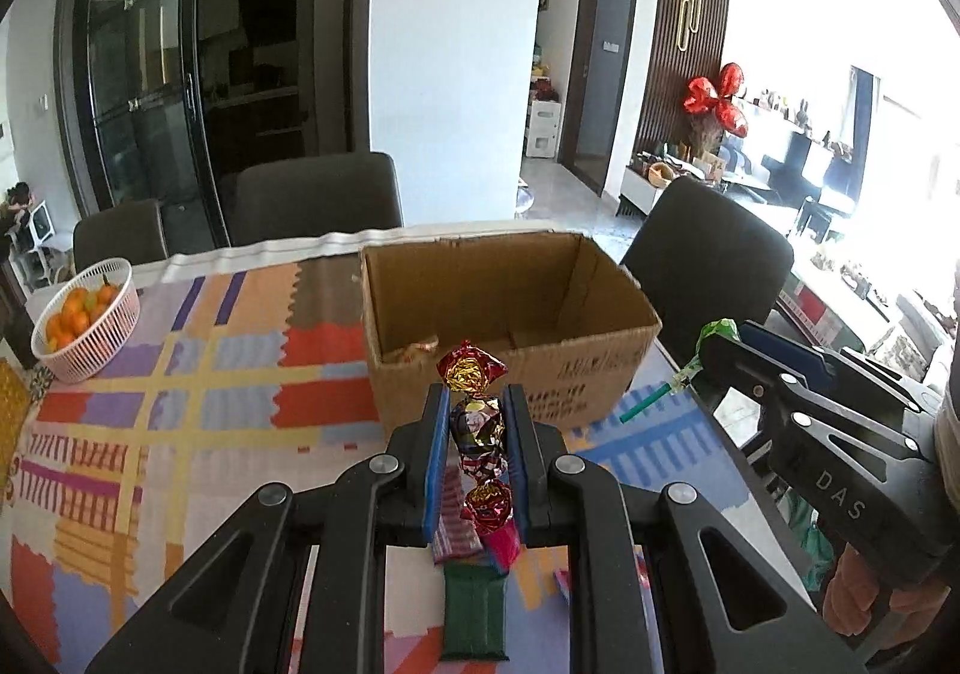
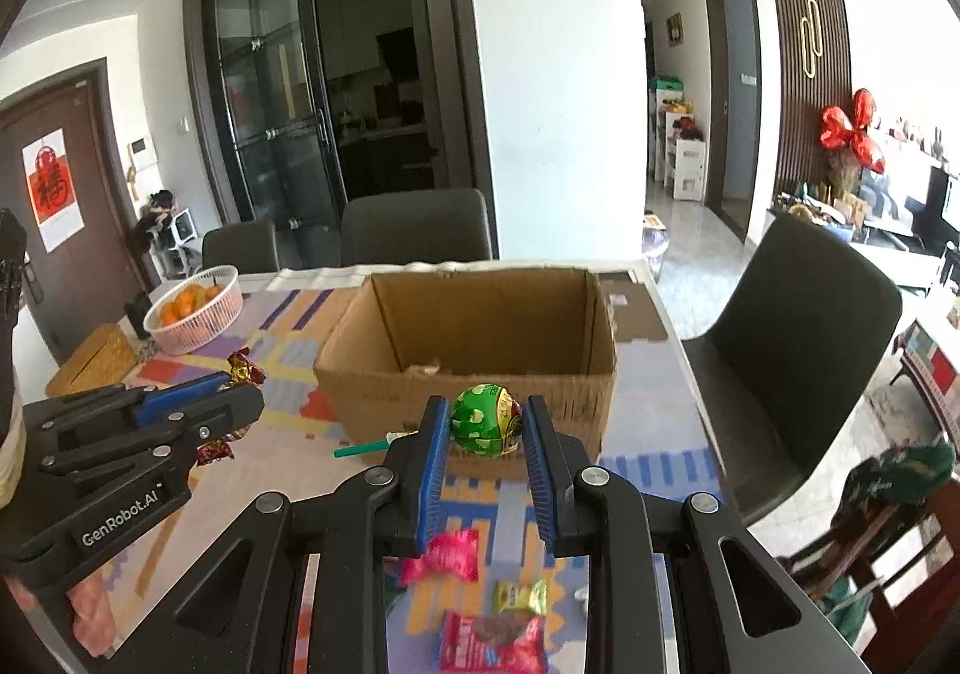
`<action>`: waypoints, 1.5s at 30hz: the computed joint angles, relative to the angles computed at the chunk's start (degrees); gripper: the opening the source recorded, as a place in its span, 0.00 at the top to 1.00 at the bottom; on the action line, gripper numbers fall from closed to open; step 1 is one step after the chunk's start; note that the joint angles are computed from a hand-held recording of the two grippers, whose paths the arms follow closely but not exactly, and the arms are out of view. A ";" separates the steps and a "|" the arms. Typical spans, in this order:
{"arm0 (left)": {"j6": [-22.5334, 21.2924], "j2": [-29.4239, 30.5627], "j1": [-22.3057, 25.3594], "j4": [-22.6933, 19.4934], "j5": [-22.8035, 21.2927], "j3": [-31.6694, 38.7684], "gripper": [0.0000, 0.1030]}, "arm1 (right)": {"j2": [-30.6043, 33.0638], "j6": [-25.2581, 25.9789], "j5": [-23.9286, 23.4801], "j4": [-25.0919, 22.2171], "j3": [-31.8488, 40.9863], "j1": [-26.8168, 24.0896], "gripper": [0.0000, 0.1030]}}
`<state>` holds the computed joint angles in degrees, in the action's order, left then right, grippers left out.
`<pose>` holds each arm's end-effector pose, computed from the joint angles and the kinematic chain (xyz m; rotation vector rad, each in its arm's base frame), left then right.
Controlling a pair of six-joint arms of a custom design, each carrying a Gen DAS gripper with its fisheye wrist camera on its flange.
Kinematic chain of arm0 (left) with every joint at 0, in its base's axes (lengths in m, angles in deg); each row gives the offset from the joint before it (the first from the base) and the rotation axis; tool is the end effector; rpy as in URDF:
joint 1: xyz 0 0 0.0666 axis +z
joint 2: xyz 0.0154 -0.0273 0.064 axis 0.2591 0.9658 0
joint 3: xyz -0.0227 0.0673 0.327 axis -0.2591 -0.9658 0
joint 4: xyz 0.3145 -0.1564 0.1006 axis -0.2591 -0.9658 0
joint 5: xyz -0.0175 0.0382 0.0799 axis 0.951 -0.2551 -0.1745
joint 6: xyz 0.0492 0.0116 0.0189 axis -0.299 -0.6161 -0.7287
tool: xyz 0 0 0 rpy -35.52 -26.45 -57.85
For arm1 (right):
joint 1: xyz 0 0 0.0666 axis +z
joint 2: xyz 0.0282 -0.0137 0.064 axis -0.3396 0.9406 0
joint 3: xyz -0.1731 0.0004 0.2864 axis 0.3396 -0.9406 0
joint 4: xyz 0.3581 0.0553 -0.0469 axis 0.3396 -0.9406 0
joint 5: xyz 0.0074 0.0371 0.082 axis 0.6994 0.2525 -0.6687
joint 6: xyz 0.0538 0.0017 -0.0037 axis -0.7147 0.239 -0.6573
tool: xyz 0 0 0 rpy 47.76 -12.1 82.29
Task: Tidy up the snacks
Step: 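Carry the green candy and gold candies into the box and open both tools, then withdraw both tools from the box back over the snacks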
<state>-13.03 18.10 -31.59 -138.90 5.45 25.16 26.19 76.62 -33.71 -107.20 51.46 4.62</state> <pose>0.3439 -0.3334 0.5150 -0.1730 2.2456 -0.0098 0.3943 0.1829 0.5075 -0.4822 2.1293 0.3752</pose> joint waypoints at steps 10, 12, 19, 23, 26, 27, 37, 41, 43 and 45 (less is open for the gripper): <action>-3.26 4.21 4.82 -0.75 4.78 6.23 0.82 | 7.33 0.40 0.36 -1.65 9.38 -0.98 0.74; -3.88 5.29 6.00 -0.99 5.86 7.51 0.82 | 9.25 0.36 0.73 -2.26 11.51 -0.89 0.74; -6.23 9.37 9.01 -1.63 7.95 11.71 0.82 | 15.89 -0.06 2.09 -4.28 18.20 -1.42 0.74; -7.65 11.78 10.41 -2.21 8.79 14.26 0.82 | 19.24 0.28 2.00 -5.25 21.52 -1.68 0.74; -8.51 13.51 11.27 -2.79 9.58 16.21 0.82 | 21.87 0.53 1.16 -6.54 24.45 -1.93 0.74; -8.68 14.04 11.49 -2.92 9.77 16.82 0.82 | 22.77 0.74 1.01 -7.04 25.50 -1.98 0.74; -8.95 18.54 13.09 -5.94 11.01 21.87 0.58 | 27.64 1.86 2.24 -8.36 29.91 -1.69 0.71; -8.55 15.65 11.65 -4.80 7.50 17.34 0.52 | 25.30 1.68 4.96 -6.62 26.25 -1.67 0.57; -9.01 13.56 10.64 -3.36 6.94 14.39 0.49 | 23.58 2.03 4.41 -6.33 24.04 -1.83 0.57; -9.39 12.38 9.51 -3.23 5.82 13.04 0.46 | 22.26 2.09 3.61 -6.24 22.56 -2.00 0.56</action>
<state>-22.42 30.48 -22.08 -142.12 11.27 38.20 48.45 78.71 -30.10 -113.44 74.02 2.62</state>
